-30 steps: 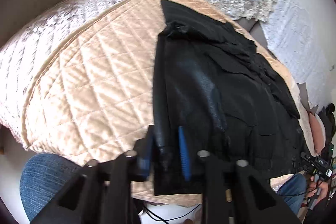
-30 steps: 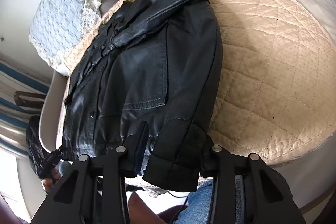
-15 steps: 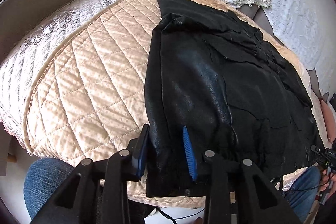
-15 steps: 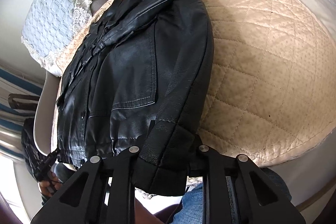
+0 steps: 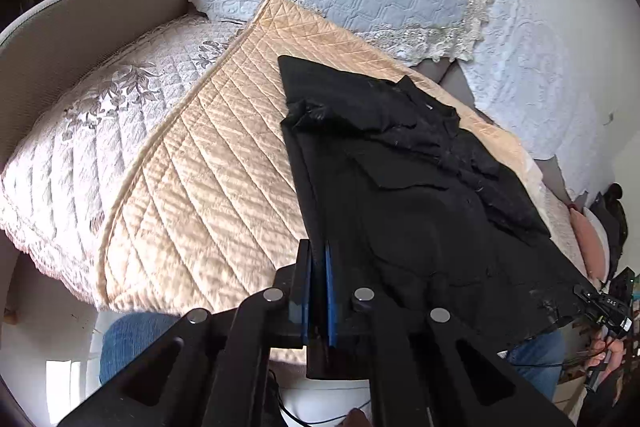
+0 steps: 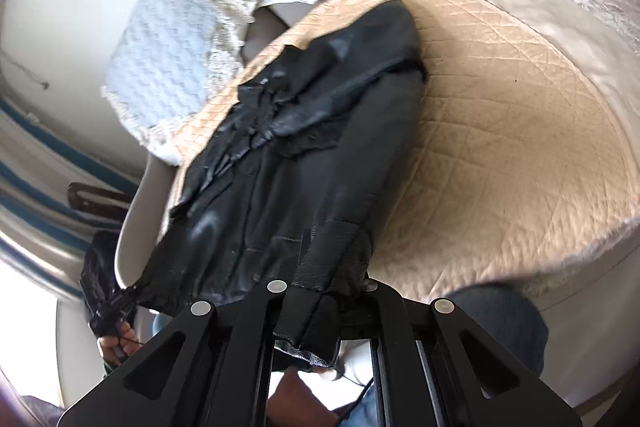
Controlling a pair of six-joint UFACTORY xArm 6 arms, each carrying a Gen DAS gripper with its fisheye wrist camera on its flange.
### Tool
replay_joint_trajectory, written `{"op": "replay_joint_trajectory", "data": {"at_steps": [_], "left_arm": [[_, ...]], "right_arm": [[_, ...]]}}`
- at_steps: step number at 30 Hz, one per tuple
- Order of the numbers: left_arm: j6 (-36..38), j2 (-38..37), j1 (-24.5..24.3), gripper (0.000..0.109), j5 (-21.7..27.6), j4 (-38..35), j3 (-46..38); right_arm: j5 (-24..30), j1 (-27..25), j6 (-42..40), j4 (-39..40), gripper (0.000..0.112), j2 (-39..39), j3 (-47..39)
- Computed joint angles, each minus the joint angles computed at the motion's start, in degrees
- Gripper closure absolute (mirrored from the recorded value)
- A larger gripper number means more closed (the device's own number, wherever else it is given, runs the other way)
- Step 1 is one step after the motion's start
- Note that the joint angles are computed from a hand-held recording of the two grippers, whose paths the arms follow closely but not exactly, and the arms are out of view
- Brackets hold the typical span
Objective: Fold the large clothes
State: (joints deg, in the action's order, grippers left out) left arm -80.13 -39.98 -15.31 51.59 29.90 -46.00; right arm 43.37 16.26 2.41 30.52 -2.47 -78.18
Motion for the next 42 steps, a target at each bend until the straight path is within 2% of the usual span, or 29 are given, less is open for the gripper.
{"op": "replay_joint_trajectory", "data": {"at_steps": [4, 8, 10, 13, 16, 19, 20, 22, 24, 26, 28, 31, 35, 38, 39, 42], "left_arm": [[-2.3, -1.7, -0.7, 0.103, -3.5, 1.1, 1.3], [-3.4, -1.8, 0.5, 0.105, -6.5, 5.1, -0.6], [-3.4, -1.2, 2.5, 0.109, -8.6, 7.2, -2.0], [-2.5, 0.3, 7.8, 0.109, -13.2, 8.2, -3.8], [3.4, 4.2, 12.9, 0.109, -17.0, 4.0, -6.2], [11.1, 7.1, 14.1, 0.109, -16.6, -4.7, -6.7], [12.8, 7.2, 13.5, 0.109, -16.2, -6.4, -6.1], [10.7, 7.1, 11.1, 0.108, -11.9, -4.4, -5.4], [11.5, 5.6, 10.0, 0.106, -12.3, -8.3, -2.0], [10.7, 4.4, 8.3, 0.098, -10.6, -10.5, 0.6], [9.4, 3.9, 6.7, 0.076, -9.1, -10.9, 2.4], [9.5, 2.9, 5.6, 0.066, -11.4, -12.9, 5.7], [5.0, 0.9, 3.9, 0.062, -16.5, -11.9, 9.7], [4.6, -1.7, 1.9, 0.061, -20.0, -13.9, 12.3], [3.1, -2.2, 0.8, 0.061, -18.3, -12.4, 12.2], [-6.0, -3.7, -3.9, 0.06, -7.1, -2.3, 9.8]], "right_arm": [[-2.2, 0.5, -1.9, 3.2, 0.107, -1.6, 1.1], [-4.3, 0.8, -4.5, 7.1, 0.107, 0.4, -2.7], [-5.0, 0.8, -5.9, 9.5, 0.107, 2.7, -6.2], [-3.8, 0.3, -6.6, 10.7, 0.107, 7.4, -12.9], [0.1, -0.2, -5.3, 8.2, 0.107, 14.9, -23.7], [3.6, 0.0, -3.1, 4.0, 0.107, 18.8, -29.5], [4.0, -0.1, -3.4, 3.6, 0.107, 18.5, -29.0], [4.4, -0.2, -3.0, 1.8, 0.106, 17.2, -26.4], [4.1, -1.1, -3.3, 2.6, 0.106, 14.3, -21.6], [3.7, -1.6, -2.5, 2.5, 0.106, 12.4, -18.3], [3.1, -2.1, -2.2, 3.5, 0.106, 11.0, -15.9], [2.8, -2.2, -2.4, 3.9, 0.106, 9.5, -13.5], [2.5, -2.0, -2.2, 3.9, 0.106, 8.4, -11.4], [2.3, -1.7, -2.1, 3.9, 0.106, 7.4, -10.0], [2.3, -1.6, -2.0, 3.7, 0.106, 7.0, -9.6], [2.1, -1.3, -1.6, 3.0, 0.106, 6.1, -8.7]]}}
